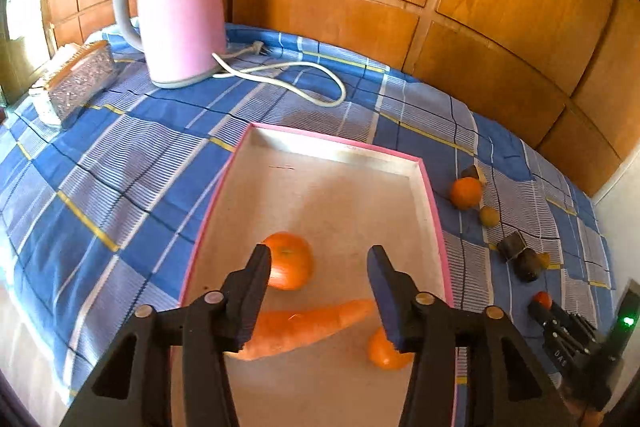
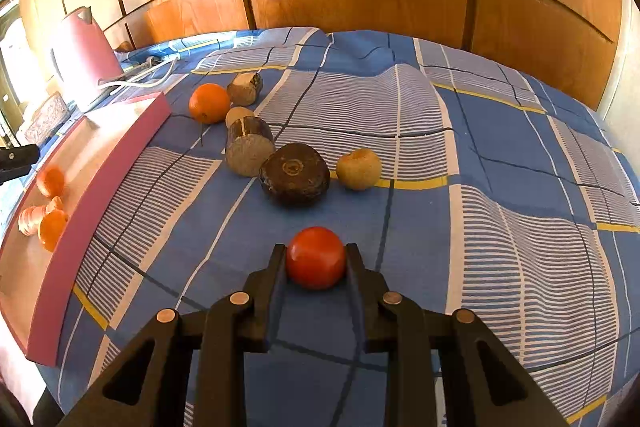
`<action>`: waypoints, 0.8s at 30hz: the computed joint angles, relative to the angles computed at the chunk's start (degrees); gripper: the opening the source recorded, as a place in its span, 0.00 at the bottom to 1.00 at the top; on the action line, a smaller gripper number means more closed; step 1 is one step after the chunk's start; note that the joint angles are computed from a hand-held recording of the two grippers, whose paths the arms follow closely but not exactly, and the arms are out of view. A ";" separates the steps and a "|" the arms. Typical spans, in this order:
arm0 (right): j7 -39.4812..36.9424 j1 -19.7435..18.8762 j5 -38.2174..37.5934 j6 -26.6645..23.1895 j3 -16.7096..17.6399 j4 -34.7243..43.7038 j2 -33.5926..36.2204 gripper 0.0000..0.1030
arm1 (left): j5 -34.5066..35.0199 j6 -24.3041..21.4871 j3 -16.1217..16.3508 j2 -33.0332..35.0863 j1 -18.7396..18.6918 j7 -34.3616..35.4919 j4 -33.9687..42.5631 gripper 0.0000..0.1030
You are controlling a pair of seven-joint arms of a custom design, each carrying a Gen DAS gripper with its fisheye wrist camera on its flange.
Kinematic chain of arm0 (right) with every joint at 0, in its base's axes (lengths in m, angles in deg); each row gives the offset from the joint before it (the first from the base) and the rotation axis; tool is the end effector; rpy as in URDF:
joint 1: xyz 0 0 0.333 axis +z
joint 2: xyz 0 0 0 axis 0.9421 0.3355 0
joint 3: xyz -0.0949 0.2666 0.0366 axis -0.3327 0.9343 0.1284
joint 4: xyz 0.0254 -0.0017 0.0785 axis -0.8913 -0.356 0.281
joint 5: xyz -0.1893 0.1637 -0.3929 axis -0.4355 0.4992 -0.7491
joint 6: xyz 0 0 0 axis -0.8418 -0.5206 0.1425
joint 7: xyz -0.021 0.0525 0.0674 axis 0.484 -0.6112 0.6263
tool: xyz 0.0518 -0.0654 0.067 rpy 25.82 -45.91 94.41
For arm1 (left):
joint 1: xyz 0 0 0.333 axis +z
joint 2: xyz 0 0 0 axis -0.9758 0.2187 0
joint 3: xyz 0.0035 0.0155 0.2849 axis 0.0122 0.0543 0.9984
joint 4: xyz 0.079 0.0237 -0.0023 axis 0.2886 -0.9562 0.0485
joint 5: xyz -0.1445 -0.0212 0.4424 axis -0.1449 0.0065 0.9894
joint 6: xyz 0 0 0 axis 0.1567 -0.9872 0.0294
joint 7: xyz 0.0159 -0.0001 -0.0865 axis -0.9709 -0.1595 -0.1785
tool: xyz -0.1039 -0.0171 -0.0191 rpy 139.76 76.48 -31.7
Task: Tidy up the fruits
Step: 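Carry the red tomato into the tray and open the right tool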
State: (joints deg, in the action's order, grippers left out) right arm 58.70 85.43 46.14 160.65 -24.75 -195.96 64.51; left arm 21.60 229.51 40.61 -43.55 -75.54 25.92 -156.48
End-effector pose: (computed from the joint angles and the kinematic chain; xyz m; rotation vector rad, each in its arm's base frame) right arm 0.5585 0.0520 0.4306 -2.0888 1.3281 -0.3378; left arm 0.4572 -0.1499 0.4949 -2.2323 1.2607 -0.6436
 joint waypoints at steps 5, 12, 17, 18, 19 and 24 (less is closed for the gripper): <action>1.18 -0.24 -2.26 1.46 0.84 -0.67 -0.39 0.27 | -0.27 0.66 -0.51 -5.03 -0.99 -0.86 -3.24 0.55; 3.49 -0.29 -6.32 1.40 1.25 -0.77 -0.77 0.27 | -2.29 -0.02 -0.93 -8.81 -2.97 -0.14 -5.53 0.56; 4.07 0.21 -6.77 -1.95 0.60 -0.75 -2.05 0.27 | -4.31 0.28 -0.68 -10.61 -4.05 -0.27 -6.99 0.56; 3.85 0.41 -6.35 -2.53 0.41 -0.97 -2.55 0.27 | -4.53 0.27 -0.74 -10.97 -4.13 -0.26 -7.25 0.56; 3.73 0.59 -6.09 -2.81 0.37 -1.27 -3.09 0.27 | -4.84 0.32 -0.70 -11.23 -4.28 -0.21 -7.48 0.56; 1.08 2.98 -2.72 -5.81 -0.95 -2.31 -6.44 0.27 | -6.21 0.02 -0.60 -12.74 -4.54 -0.62 -8.88 0.56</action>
